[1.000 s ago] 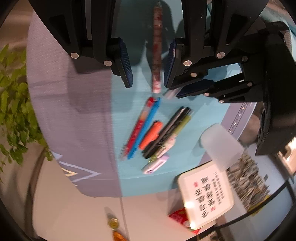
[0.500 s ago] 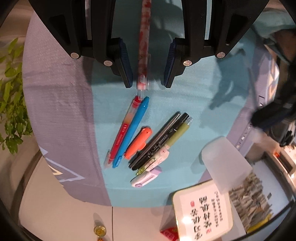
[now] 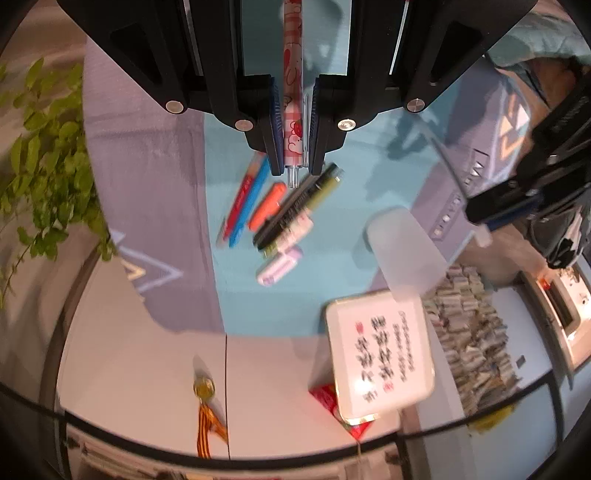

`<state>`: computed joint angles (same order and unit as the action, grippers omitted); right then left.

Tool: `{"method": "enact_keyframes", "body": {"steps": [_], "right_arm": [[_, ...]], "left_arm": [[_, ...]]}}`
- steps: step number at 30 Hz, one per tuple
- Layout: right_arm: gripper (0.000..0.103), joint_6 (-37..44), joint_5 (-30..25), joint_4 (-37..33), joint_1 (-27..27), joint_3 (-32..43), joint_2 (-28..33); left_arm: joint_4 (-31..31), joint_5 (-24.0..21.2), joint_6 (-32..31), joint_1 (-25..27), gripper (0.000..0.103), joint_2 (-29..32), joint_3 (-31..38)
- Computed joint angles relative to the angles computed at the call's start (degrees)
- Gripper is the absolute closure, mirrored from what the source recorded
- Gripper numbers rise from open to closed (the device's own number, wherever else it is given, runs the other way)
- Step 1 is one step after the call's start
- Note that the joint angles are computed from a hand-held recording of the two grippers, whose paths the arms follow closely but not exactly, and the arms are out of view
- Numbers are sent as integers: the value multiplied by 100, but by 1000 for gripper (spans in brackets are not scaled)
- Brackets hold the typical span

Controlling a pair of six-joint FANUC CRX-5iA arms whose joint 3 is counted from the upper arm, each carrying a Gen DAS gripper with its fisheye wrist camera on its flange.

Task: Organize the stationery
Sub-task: 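Drop the clear pen into the frosted cup with the left tool while the right tool carries the pink pen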

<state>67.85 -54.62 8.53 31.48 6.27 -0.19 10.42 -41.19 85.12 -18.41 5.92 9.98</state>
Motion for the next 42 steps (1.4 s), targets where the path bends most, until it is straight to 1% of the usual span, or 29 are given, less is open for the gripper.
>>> {"method": "enact_keyframes", "body": {"steps": [4, 8, 12, 14, 17, 18, 21, 23, 26, 30, 34, 42], "right_arm": [[89, -210, 362, 229, 101, -209, -175], [89, -274, 363, 343, 194, -208, -172], [89, -369, 381, 423, 231, -271, -224], [89, -409, 384, 457, 237, -308, -261], [89, -429, 366, 460, 215, -316, -275], [89, -441, 360, 468, 213, -314, -273], [89, -465, 348, 507, 220, -304, -264], [89, -456, 355, 512, 221, -307, -264], [89, -470, 345, 516, 217, -286, -229], [89, -461, 323, 493, 210, -237, -171], [89, -406, 291, 461, 226, -179, -114], [89, -452, 307, 540, 280, -188, -104]], "left_arm": [[128, 43, -95, 65, 93, 16, 90], [-2, 28, 18, 106, 93, 93, 405], [-456, 73, 361, 110, 93, 195, 805], [-739, 69, 617, 122, 93, 291, 1049], [-1383, 93, 1166, 105, 93, 422, 1397], [-1449, 84, 1232, 116, 93, 459, 1464], [-1495, 32, 1378, 206, 93, 637, 1709], [-1441, 3, 1361, 265, 93, 727, 1801], [-1500, -161, 1420, 284, 93, 845, 1889], [-1243, -415, 1276, 360, 93, 947, 1808], [-1182, -555, 1219, 382, 93, 965, 1738], [-1132, -646, 1173, 412, 93, 921, 1652]]}}
